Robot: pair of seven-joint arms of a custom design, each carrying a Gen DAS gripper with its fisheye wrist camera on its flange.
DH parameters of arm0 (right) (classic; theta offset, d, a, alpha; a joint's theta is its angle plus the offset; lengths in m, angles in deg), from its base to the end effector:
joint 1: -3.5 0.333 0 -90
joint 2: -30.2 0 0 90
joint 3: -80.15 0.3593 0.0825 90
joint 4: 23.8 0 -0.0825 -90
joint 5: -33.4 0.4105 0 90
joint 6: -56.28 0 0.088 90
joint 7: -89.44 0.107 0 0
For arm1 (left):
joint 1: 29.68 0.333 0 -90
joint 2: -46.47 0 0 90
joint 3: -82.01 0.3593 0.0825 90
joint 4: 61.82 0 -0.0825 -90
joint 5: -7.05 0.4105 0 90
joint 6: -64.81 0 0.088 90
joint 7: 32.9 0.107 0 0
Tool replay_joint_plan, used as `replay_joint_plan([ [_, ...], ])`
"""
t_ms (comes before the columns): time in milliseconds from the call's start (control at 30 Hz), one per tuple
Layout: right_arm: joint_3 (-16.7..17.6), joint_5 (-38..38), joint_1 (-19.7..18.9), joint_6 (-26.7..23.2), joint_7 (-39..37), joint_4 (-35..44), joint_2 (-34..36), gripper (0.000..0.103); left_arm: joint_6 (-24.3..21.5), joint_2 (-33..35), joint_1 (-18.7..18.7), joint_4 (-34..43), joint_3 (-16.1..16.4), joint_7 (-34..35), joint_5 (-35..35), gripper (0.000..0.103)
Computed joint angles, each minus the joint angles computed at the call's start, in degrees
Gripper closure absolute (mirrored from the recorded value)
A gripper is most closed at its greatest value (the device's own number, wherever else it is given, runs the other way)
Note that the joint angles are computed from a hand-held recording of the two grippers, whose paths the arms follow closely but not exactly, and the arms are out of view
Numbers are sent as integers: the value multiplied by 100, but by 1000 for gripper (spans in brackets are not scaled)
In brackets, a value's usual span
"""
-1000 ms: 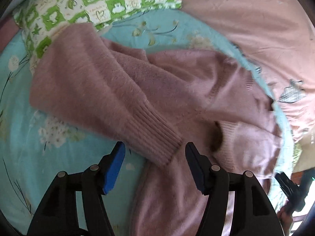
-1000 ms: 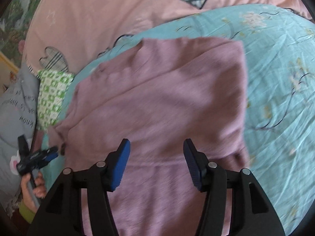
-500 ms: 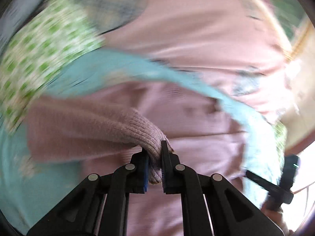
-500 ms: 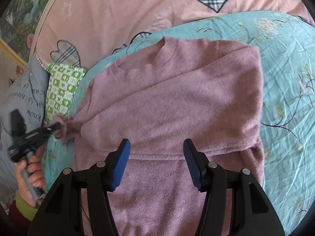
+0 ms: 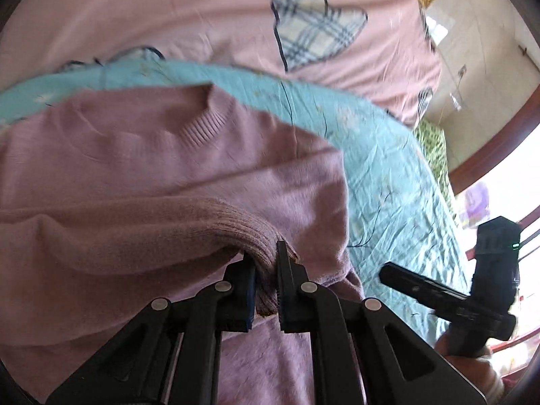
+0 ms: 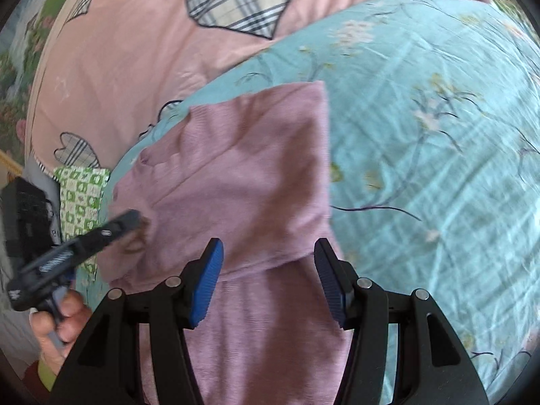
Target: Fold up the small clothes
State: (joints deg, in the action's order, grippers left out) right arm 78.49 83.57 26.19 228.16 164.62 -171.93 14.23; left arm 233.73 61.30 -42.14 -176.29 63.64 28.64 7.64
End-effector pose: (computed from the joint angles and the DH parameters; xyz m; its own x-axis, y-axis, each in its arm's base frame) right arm 0.4483 0.1127 0.4410 -0.0469 -0.8863 -0.4608 -0.8084 0.3046 -0.5037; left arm 0.5884 -0.3335 0.4450 -0.1229 -0.9202 0.3717 -0.8395 -0.1034 -0.5334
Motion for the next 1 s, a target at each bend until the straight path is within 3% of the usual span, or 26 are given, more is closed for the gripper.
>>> replay_joint_plan([
  [167, -190, 277, 39, -10, -180, -52, 18, 46, -250, 469, 250, 345, -419, 493, -356, 90],
  [300, -253, 663, 97, -133, -555, 74, 111, 46, -173, 178, 624, -92, -809, 1063, -1030, 78],
  [400, -128, 809, 98, -174, -804, 236, 229, 45, 13, -447, 513, -790, -566, 983, -1184, 62],
  [467, -9, 799, 75, -203, -880, 353, 342, 38, 91, -925, 235, -1334, -114, 438, -800, 59],
  [533, 147, 670, 59, -149, -932, 474, 494, 32, -9, -1390, 33, -1845, 339, -594, 109, 59],
  [600, 301, 400, 36, -30, -980, 561, 651, 30, -202, -1927, 194, -2397, 542, -1924, 1291, 59],
  [667, 434, -8, 19, 101, -1031, 671, 846, 29, -469, -2339, 523, -2777, 523, -2841, 2087, 59],
  [767, 763, -1422, -297, 140, -330, 853, 1155, 28, -705, -2626, 872, -3153, 602, -3460, 2536, 59],
  [833, 584, -836, -146, -129, -662, 1110, 1384, 28, -723, -2650, 1005, -3270, 675, -3600, 2702, 59],
  [900, 527, 565, -166, -505, -1487, 1413, 1588, 28, -604, -2575, 1002, -3325, 814, -3408, 2623, 59],
  [1000, 619, 1262, -357, -655, -1487, 1680, 1859, 28, -684, -2416, 1123, -3213, 742, -3494, 2942, 59],
])
